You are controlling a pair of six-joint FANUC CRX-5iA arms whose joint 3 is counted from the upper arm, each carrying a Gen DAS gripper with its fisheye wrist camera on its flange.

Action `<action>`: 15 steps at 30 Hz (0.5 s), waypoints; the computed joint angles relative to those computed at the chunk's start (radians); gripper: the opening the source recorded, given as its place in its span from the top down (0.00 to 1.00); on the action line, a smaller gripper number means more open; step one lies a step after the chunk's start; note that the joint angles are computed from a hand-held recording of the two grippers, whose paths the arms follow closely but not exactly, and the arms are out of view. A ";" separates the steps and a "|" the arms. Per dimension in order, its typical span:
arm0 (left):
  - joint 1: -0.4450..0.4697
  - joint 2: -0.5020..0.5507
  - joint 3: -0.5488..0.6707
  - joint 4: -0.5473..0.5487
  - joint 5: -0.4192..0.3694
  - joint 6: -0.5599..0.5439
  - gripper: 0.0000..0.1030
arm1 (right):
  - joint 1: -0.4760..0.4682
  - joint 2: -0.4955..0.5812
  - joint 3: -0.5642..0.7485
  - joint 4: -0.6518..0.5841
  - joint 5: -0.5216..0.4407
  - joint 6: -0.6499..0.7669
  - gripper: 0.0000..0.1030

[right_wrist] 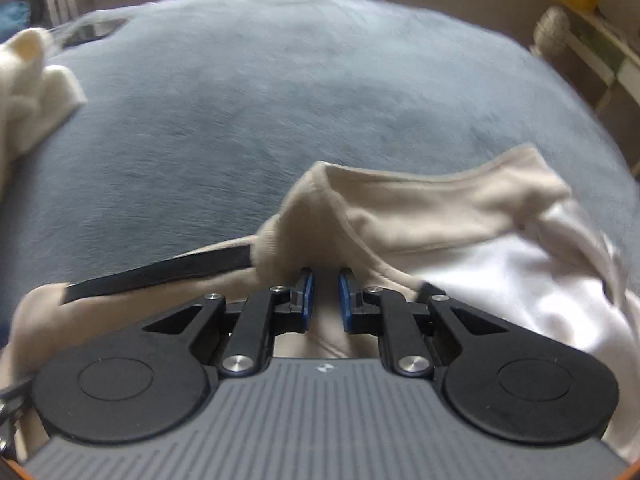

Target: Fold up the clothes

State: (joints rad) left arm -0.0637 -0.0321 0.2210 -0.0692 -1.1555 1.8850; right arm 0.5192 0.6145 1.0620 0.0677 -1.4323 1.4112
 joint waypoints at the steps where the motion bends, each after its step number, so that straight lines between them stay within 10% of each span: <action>1: 0.006 -0.002 -0.003 0.012 0.001 -0.008 0.35 | -0.016 0.011 0.038 -0.030 -0.022 -0.050 0.89; 10: 0.107 -0.096 -0.044 0.201 -0.090 -0.014 0.33 | -0.110 -0.265 -0.132 -0.287 -0.142 0.027 0.87; 15: 0.089 -0.235 -0.109 0.193 -0.208 -0.023 0.32 | -0.075 -0.435 -0.444 -0.326 -0.142 0.080 0.87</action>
State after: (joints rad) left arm 0.0256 -0.2672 0.1123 0.1243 -1.3632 1.8616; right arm 0.4445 0.1795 0.6182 -0.2588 -1.5744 1.4907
